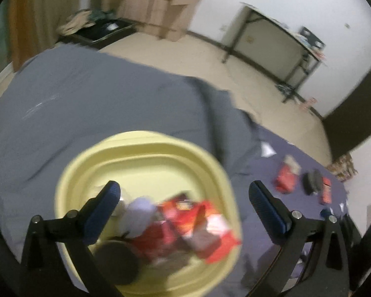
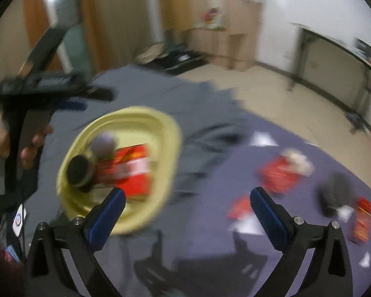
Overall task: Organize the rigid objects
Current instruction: 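Drop the plush ball into yellow tray with left tool while right tool drops the pack, then grasp the red tube with left tool while right tool grasps a red gold pack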
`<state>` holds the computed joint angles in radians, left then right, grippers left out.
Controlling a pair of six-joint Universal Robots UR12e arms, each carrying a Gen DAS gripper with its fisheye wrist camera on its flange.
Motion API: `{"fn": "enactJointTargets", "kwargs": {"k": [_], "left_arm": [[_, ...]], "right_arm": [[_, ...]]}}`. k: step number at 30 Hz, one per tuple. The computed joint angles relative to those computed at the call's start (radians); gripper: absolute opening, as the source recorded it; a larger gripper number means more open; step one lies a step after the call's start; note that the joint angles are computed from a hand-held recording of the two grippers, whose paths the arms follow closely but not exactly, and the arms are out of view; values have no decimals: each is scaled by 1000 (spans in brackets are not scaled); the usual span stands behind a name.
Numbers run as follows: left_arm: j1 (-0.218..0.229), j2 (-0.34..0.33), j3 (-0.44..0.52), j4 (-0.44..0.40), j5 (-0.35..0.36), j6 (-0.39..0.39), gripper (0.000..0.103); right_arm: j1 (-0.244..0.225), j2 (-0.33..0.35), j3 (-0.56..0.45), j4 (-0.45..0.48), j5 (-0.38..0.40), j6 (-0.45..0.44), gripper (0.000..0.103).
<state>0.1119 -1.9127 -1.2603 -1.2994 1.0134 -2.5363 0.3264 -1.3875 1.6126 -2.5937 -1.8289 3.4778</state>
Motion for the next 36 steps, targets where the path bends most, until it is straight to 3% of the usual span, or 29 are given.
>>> {"fn": "enactJointTargets", "kwargs": {"k": [4,7,11,16,18,20,24,26,27,28,31,33,36], "left_arm": [[-64,36,-25,-57,-23,118,103],[-117,63,-66,-58,9,204,103],[-178,84,-145,18,93,230,103],[-218,92,-224,76,173,271,98],[-230,86,-236,81,200,288,87],[-240,79,-248,108,227,288,64],[-245,62,-244,105,250,270,54],[-241,65,-250,117,230,271,35],[-241,65,-251,118,224,269,27],[-240,66,-250,117,215,263,25],[-241,74,-260,123,208,243,24],[-232,84,-251,82,185,250,24],[-194,110,-239,69,126,253,24]], "right_arm": [[-66,-135,137,69,-158,83,103],[-131,-221,231,145,-201,198,103],[-216,-281,325,176,-148,310,103],[-272,-272,370,91,-82,316,103],[-279,-257,372,71,-72,307,103],[-290,-244,370,54,-66,284,103],[-291,-215,357,56,-89,247,99],[-275,-208,357,36,-147,226,88],[-271,-205,360,13,-156,221,70],[-268,-204,365,-8,-162,217,57],[-269,-210,379,-32,-145,219,56],[-270,-231,395,-40,-128,221,56],[-252,-272,403,-54,-141,190,56]]}}
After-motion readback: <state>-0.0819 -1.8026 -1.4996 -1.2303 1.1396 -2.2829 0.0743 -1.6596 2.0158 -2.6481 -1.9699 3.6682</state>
